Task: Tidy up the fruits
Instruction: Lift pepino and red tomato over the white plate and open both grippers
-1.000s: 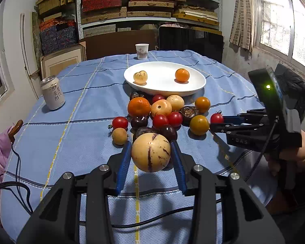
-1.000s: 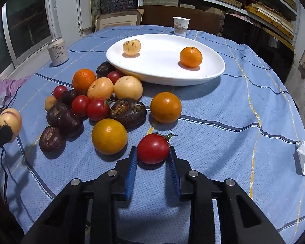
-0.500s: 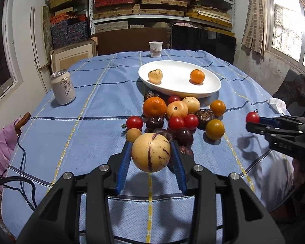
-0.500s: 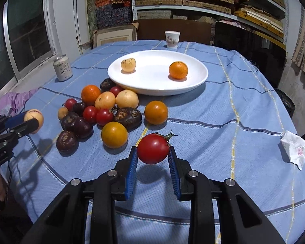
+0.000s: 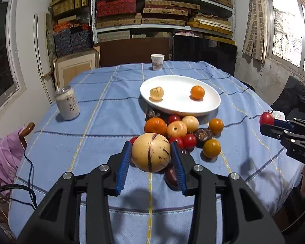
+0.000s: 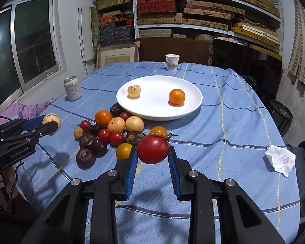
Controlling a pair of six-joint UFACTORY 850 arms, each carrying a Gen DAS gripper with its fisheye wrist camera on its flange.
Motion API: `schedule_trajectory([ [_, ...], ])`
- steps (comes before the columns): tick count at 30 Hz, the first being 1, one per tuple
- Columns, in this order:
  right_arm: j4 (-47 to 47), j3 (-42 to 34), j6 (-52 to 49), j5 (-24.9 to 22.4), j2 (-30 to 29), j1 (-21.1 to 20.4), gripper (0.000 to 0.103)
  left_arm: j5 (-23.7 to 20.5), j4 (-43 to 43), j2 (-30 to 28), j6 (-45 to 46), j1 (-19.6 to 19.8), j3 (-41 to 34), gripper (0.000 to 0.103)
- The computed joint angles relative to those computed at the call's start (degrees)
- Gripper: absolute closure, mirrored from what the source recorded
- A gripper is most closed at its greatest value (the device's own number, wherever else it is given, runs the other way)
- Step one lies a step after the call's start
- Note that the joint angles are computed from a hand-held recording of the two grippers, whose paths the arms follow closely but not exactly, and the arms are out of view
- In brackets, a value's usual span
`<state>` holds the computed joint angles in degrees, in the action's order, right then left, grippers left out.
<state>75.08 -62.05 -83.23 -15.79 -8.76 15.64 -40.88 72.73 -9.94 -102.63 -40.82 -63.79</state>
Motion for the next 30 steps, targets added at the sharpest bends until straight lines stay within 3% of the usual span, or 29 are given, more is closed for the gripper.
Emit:
schedule_trajectory([
  [9,1.21,-2.97,0.07,0.16,-1.15,-0.99,0.072,1.35,-0.39,-1.94,4.84,1.95,-5.32,0.064],
  [13,0.40,-7.29,1.01,-0.56,-3.36,-1.55,0.072,4.06,-2.12,-3.42,8.75,4.29,-9.48,0.064],
  [17,-6.54,-14.24,8.32,-1.66,-7.91,-1.58,0.072,6.55,-6.08,-7.22,15.43,6.70,-15.95,0.064],
  [21,-15.21,-23.60,17.43,-2.83,-15.00,-1.16,0.072,7.84,-11.97,-13.64,24.19,9.20,-24.87,0.064],
  [26,-35.02,-38.03,37.46,-4.12,-26.52,0.10,0.072,8.90,-24.78,-23.76,37.94,13.13,-37.40,0.064],
  [30,-47.54,-52.65,50.81,-9.27,-37.40,0.81,0.072,7.64,-31.11,-32.82,45.75,15.53,-48.39,0.064],
])
